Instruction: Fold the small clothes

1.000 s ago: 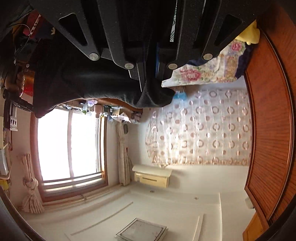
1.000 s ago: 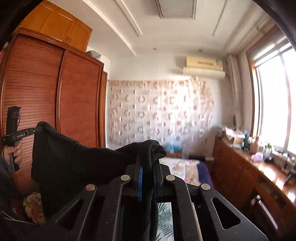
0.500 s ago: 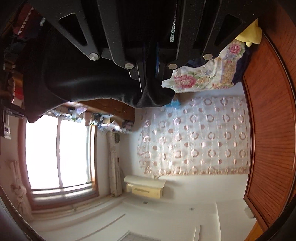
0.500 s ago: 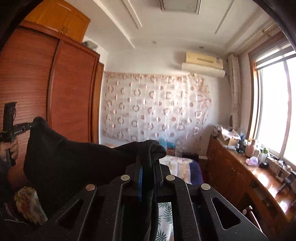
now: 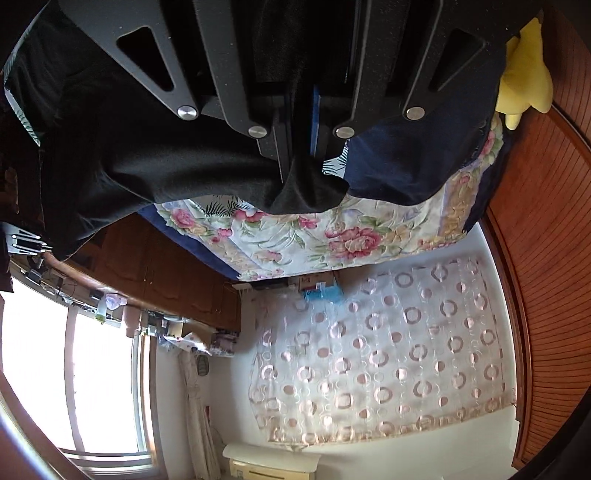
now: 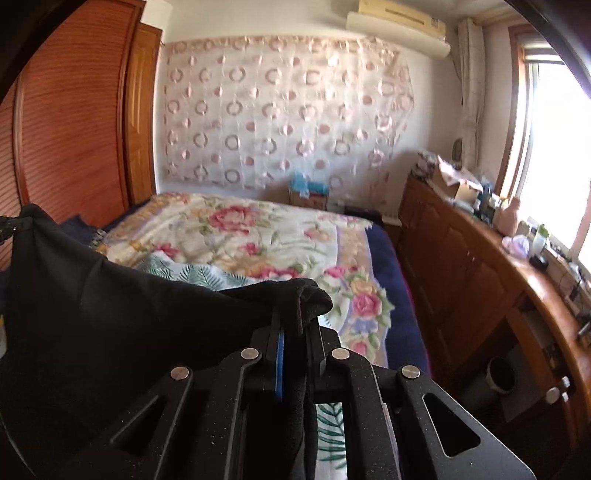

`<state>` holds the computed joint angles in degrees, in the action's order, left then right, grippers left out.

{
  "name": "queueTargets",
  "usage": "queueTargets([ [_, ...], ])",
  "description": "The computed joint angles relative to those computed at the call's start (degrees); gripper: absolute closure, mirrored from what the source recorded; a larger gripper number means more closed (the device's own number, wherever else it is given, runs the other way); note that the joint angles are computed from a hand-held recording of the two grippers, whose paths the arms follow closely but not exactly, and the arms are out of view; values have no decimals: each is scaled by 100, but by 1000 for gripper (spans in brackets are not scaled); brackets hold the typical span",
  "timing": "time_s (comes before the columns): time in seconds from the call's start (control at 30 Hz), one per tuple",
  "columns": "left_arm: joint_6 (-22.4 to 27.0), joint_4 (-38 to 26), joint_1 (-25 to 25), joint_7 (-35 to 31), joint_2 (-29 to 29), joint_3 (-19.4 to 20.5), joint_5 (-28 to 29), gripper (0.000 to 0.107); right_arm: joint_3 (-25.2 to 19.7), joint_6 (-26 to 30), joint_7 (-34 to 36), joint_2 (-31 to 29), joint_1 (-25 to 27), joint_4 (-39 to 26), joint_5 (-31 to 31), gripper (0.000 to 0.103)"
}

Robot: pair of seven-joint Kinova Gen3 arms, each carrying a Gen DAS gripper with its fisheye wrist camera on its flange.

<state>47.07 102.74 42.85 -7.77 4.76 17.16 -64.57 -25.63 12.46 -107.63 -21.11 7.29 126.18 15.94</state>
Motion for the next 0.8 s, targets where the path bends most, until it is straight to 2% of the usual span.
queueTargets([
  [0.1,65,-97,1,-1,126,-42,-4,99,-796,451,-699,290,549,-552,410,95],
  [0.17,2,-164,-46,-185,150,-94,195,96,-1073,709,-901,508,763,-865,509,95],
  [0.2,2,-206,-68,-333,149,-106,381,93,-1075,920,-866,562,738,-996,419,94],
  [0.27,52,-295,-132,-576,143,-70,719,76,-785,1337,-772,700,392,-1253,292,88],
  [0.3,57,-313,-78,-617,116,-127,798,63,-687,1516,-732,757,255,-1385,252,81],
  [0.37,-1,-169,-45,-546,-60,-95,856,41,-226,1732,-459,733,-194,-1448,48,78],
  [0.43,60,-151,-32,-618,-95,-2,914,25,84,1780,-291,519,-485,-1329,-36,74],
  [0.47,194,-126,70,-668,-136,63,936,25,350,1811,-111,384,-735,-1253,-218,70],
  [0.5,234,-107,66,-687,-138,132,948,25,615,1783,95,194,-963,-1071,-451,57],
  [0.53,262,-61,110,-692,-188,189,1007,25,821,1837,217,22,-1181,-949,-591,51],
  [0.63,261,128,180,-481,-317,342,1057,25,1157,2131,351,-507,-1693,-649,-822,51],
  [0.8,346,461,364,72,-424,666,1006,25,1400,2618,445,-1159,-1994,-293,-1378,51],
])
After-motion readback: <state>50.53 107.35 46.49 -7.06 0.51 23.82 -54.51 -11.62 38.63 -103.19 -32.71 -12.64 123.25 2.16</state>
